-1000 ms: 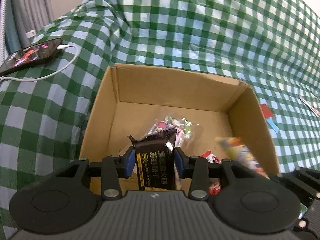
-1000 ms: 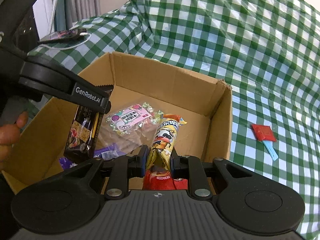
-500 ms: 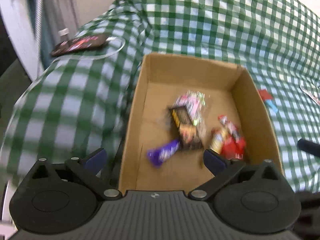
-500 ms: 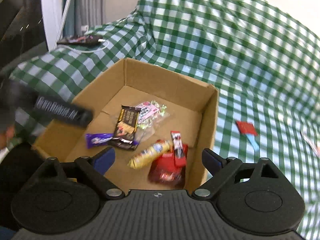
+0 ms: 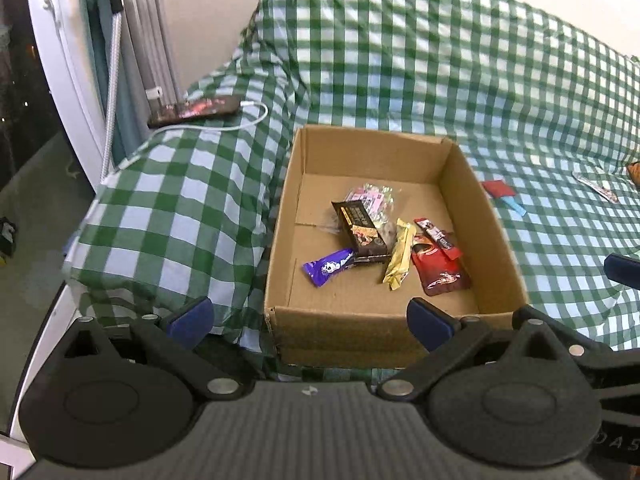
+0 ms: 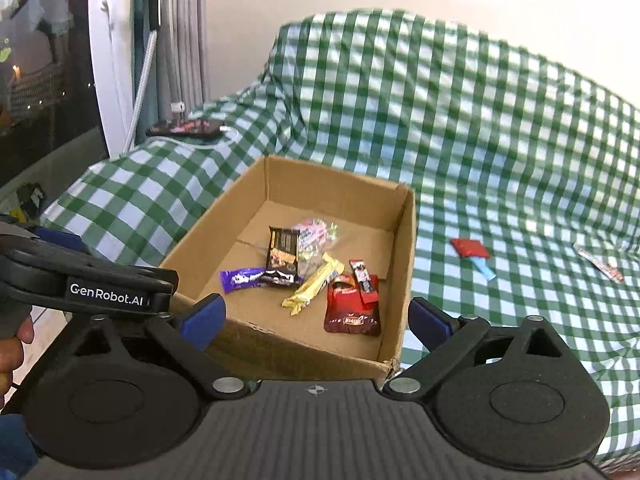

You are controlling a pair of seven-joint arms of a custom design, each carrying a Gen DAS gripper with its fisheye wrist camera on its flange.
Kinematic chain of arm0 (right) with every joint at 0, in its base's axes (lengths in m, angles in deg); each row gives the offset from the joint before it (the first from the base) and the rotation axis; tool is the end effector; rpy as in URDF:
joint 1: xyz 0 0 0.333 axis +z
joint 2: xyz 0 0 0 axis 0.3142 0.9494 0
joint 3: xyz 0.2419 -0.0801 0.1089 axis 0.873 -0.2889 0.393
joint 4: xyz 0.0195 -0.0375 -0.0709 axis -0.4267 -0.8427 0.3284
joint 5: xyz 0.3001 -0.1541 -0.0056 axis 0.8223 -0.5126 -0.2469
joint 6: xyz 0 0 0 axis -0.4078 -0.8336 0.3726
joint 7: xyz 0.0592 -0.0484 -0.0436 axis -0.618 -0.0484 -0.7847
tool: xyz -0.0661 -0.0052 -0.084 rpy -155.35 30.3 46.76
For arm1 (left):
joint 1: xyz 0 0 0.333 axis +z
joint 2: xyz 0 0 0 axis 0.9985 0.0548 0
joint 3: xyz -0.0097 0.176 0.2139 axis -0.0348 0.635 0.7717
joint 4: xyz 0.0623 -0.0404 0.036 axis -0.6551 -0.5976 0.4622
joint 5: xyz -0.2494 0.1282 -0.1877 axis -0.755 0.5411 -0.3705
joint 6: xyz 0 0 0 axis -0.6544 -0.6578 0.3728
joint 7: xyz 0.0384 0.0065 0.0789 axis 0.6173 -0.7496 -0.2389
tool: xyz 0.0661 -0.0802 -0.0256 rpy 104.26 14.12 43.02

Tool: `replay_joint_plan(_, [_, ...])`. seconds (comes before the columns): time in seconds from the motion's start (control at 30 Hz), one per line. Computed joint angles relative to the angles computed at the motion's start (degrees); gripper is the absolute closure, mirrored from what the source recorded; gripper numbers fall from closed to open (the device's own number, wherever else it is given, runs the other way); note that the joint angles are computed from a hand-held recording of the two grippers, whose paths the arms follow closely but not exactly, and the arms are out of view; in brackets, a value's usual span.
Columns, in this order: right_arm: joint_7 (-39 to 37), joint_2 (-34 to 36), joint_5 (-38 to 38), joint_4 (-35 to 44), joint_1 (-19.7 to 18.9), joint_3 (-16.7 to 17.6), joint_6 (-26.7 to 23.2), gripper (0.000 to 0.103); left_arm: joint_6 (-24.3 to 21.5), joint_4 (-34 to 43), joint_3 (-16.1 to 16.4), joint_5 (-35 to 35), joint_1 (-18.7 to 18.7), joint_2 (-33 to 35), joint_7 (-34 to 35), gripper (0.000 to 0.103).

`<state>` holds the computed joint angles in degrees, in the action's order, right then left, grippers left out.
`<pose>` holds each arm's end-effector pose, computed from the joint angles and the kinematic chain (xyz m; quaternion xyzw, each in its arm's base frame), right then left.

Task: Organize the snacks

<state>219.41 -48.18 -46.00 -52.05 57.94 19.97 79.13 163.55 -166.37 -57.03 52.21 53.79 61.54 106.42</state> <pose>0.4822 0.4150 0.5017 -0.7201 0.5279 -0.2959 0.3394 0.4971 -0.4066 0.5102 -0.6774 0.6335 -0.2320 0.2931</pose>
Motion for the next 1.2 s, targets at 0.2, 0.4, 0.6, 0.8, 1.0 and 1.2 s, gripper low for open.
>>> replay_joint_plan(0.2, [7.0, -4.0, -7.0, -4.6, 0.9, 0.5, 0.3, 0.003, -0.4, -4.2, -0.7, 2.3, -0.8, -3.4, -3.5, 0.0])
replay_joint_plan(0.4, [11.0, -6.8, -11.9, -7.7, -0.4, 2.9, 0.5, 0.003, -0.7, -7.3, -2.0, 3.7, -0.5, -5.9, -5.8, 0.0])
replay_joint_plan(0.6, [12.7, -7.4, -14.0, -8.5, -1.4, 4.7, 0.1, 0.002, -1.0, -8.0, -2.8, 3.9, -0.1, -6.4, -6.3, 0.0])
replay_joint_plan(0.8, [12.7, -7.3, -14.0, -8.5, -2.1, 5.3, 0.2, 0.002, -1.2, -8.1, -3.1, 3.6, 0.1, -6.5, -6.1, 0.0])
replay_joint_plan(1.0, [11.9, -7.9, -12.7, -9.2, -2.4, 5.6, 0.0, 0.001, -1.5, -7.6, -3.2, 2.9, 0.1, -6.1, -5.4, 0.0])
replay_joint_plan(1.2, [11.2, -7.8, -11.8, -9.3, -2.7, 5.7, 0.2, 0.001, -1.8, -6.8, -3.1, 2.0, 0.1, -5.3, -4.6, 0.0])
